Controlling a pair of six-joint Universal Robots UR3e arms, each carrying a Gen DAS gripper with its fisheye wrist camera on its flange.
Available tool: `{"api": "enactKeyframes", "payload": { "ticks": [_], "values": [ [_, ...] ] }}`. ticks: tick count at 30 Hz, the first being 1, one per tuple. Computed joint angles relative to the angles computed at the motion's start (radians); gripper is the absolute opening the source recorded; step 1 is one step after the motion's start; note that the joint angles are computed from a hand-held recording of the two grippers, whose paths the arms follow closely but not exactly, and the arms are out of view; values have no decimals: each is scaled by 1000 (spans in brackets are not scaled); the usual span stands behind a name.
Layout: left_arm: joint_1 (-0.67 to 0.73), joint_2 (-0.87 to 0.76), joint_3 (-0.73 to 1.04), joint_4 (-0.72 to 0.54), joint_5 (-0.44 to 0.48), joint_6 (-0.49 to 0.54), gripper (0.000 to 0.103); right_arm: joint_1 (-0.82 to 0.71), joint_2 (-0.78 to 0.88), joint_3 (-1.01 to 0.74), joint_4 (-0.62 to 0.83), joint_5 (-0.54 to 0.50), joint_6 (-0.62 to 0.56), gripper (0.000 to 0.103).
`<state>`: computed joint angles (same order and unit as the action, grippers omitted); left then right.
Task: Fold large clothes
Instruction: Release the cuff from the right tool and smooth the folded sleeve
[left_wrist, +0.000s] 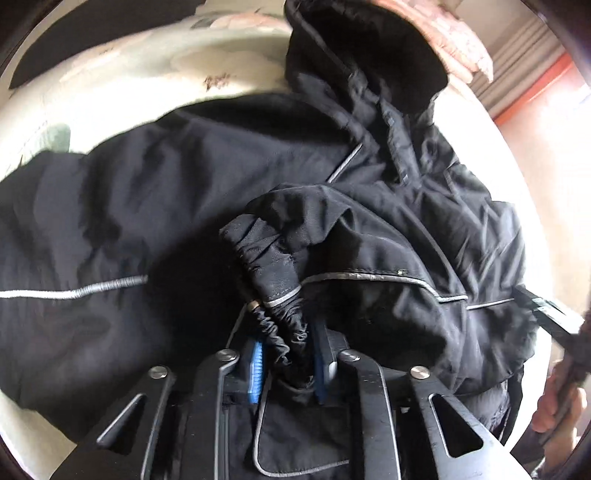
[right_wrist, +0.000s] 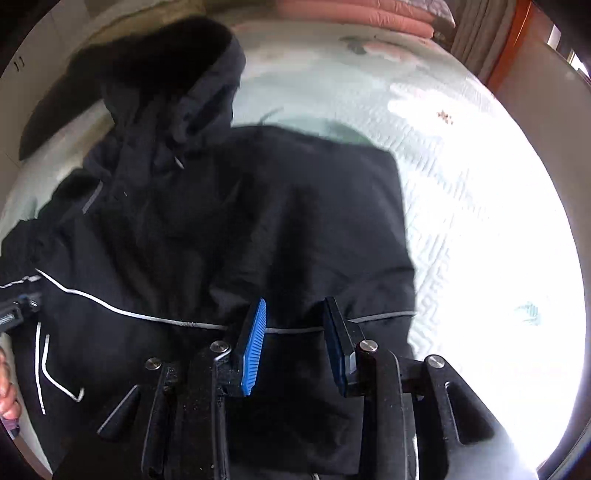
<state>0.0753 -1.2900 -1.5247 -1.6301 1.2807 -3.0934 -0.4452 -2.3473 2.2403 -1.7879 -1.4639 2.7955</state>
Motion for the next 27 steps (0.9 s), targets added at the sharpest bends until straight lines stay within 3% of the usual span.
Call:
{"api": "enactKeyframes", "payload": {
  "ticks": [8, 10, 12, 14, 16, 19, 24, 27],
  "values": [
    [406, 118, 191, -299, -282, 294, 18, -158, -93, -201, 329, 151, -138, 35],
    [505, 132, 186, -369, -288, 376, 18, -136, -80, -233, 338, 165, -129, 43],
    [529, 123, 104, -350, -218, 399, 26, -44, -20, -207, 239, 124, -52, 53],
    [533, 125, -25, -304, -127, 414, 40, 72, 79, -151, 95, 40, 57, 54],
    [656, 168, -58, -419, -190, 535, 47, 150, 175, -110, -11, -26, 125, 53],
    [821, 222, -5, -599, -217, 714, 73, 235, 248, -76, -145, -104, 156, 57],
    [875, 238, 87, -595, -127, 734, 71, 321, 357, -138, -186, -193, 241, 59],
    [923, 171, 331, -794, -216, 839, 72, 460, 501, -280, -169, -222, 385, 59]
  ]
}}
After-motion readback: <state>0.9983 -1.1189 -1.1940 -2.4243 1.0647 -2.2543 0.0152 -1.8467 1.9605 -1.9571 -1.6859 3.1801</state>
